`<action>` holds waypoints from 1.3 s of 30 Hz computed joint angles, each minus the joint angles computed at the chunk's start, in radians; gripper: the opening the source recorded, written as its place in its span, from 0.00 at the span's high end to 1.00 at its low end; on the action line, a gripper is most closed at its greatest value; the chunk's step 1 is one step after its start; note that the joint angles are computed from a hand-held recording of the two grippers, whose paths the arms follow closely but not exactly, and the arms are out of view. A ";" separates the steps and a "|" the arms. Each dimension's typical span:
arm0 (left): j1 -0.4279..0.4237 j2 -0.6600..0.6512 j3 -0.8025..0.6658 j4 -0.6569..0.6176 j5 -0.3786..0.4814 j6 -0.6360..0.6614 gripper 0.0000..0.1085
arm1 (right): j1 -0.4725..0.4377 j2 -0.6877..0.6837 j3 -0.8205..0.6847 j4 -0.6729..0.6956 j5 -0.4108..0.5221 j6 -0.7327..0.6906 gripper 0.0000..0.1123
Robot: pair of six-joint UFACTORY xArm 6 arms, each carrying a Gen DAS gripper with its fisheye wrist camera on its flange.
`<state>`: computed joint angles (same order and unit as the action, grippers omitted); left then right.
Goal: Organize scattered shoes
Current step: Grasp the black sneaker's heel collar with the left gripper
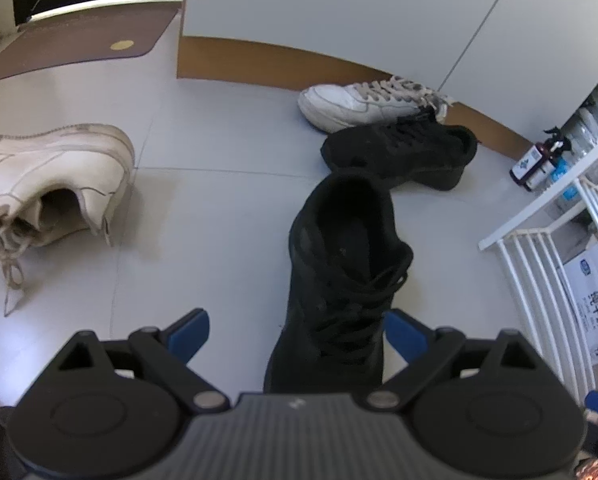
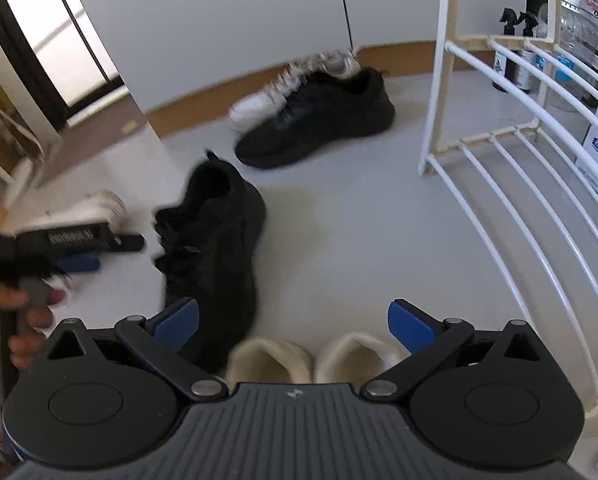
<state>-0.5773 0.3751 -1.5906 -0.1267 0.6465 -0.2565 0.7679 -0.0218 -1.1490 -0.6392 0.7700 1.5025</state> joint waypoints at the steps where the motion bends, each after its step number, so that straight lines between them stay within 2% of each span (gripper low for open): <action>1: -0.001 0.004 -0.002 -0.004 -0.002 0.005 0.11 | -0.002 -0.002 0.006 -0.001 -0.004 0.007 0.08; 5: -0.011 0.040 -0.027 -0.017 -0.002 0.047 0.11 | -0.009 -0.011 0.039 0.010 -0.025 0.022 0.08; 7: -0.026 0.074 -0.044 0.043 -0.025 0.038 0.11 | -0.008 -0.012 0.045 0.006 -0.033 0.018 0.08; 11: -0.037 0.141 -0.106 0.018 0.016 0.060 0.11 | -0.007 -0.024 0.062 0.002 -0.038 0.031 0.08; 13: -0.045 0.175 -0.140 0.046 0.039 0.053 0.11 | -0.009 -0.026 0.071 0.005 -0.044 0.033 0.08; 16: -0.050 0.196 -0.155 0.044 0.033 0.049 0.12 | -0.013 -0.038 0.089 0.015 -0.051 0.030 0.08; 17: -0.050 0.200 -0.159 0.039 0.034 0.052 0.13 | -0.014 -0.039 0.092 0.016 -0.052 0.029 0.08; 19: -0.045 0.223 -0.186 -0.034 0.051 0.074 0.23 | -0.017 -0.051 0.109 0.019 -0.057 0.031 0.08; 20: -0.044 0.227 -0.192 -0.049 0.053 0.081 0.23 | -0.018 -0.054 0.114 0.019 -0.059 0.032 0.08; 22: -0.047 0.244 -0.215 -0.033 0.049 0.069 0.29 | -0.019 -0.063 0.124 0.018 -0.061 0.033 0.08; 24: -0.051 0.261 -0.241 -0.018 0.047 0.058 0.32 | -0.023 -0.074 0.139 0.019 -0.067 0.030 0.08; 28: -0.056 0.315 -0.329 -0.003 0.076 0.031 0.33 | -0.029 -0.087 0.158 0.025 -0.074 0.027 0.08; 34: -0.081 0.480 -0.603 0.017 0.195 -0.037 0.33 | -0.043 -0.116 0.191 0.026 -0.079 0.042 0.08; 37: -0.099 0.502 -0.635 0.038 0.199 -0.060 0.33 | -0.044 -0.125 0.199 0.022 -0.079 0.049 0.08; 39: -0.099 0.472 -0.579 0.032 0.169 -0.055 0.34 | -0.042 -0.130 0.205 0.019 -0.080 0.054 0.08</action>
<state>-0.6762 0.8471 -2.1697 -0.0942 0.8154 -0.3116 0.7260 -0.1517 -0.9444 -0.6198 0.6900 1.5564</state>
